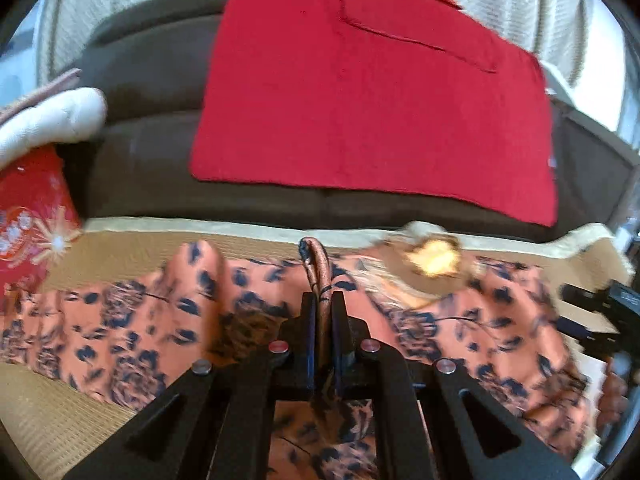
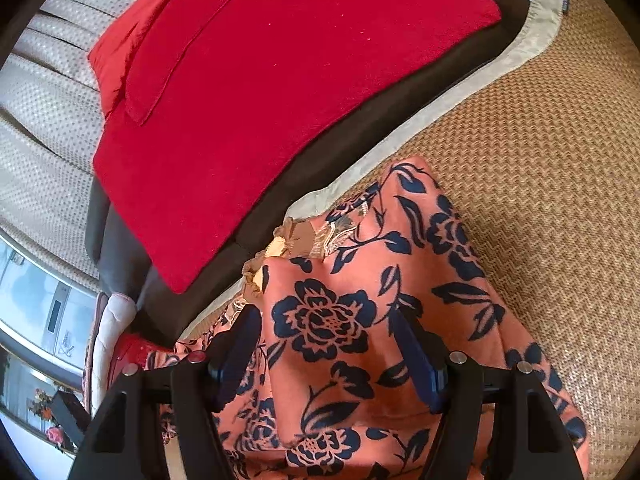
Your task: Fold small clothes
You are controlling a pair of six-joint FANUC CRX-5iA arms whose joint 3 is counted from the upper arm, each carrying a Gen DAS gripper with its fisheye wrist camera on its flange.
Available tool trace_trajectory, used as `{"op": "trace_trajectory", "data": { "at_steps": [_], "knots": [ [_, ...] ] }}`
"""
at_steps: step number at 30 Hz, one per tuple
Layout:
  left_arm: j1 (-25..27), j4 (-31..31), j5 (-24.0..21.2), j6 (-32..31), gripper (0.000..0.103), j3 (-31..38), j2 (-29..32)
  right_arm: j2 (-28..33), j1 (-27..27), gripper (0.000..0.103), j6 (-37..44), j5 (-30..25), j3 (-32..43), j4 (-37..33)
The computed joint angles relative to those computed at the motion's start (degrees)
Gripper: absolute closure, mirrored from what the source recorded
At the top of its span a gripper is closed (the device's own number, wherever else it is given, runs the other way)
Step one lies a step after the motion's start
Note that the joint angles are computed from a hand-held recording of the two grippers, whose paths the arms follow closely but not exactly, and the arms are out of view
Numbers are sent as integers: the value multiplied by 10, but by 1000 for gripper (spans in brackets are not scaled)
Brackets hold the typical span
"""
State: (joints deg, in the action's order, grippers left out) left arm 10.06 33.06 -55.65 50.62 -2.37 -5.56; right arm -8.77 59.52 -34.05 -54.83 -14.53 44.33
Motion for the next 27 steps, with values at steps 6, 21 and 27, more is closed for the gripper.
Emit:
{"op": "trace_trajectory", "data": {
  "at_steps": [6, 21, 27],
  "knots": [
    [-30, -175, -7, 129, 96, 84, 60, 8, -13, 31, 9, 34, -3, 0],
    [114, -117, -22, 227, 34, 87, 33, 119, -33, 67, 247, 15, 153, -191],
    [242, -66, -35, 313, 34, 75, 30, 129, -7, 65, 218, 43, 151, -91]
  ]
}}
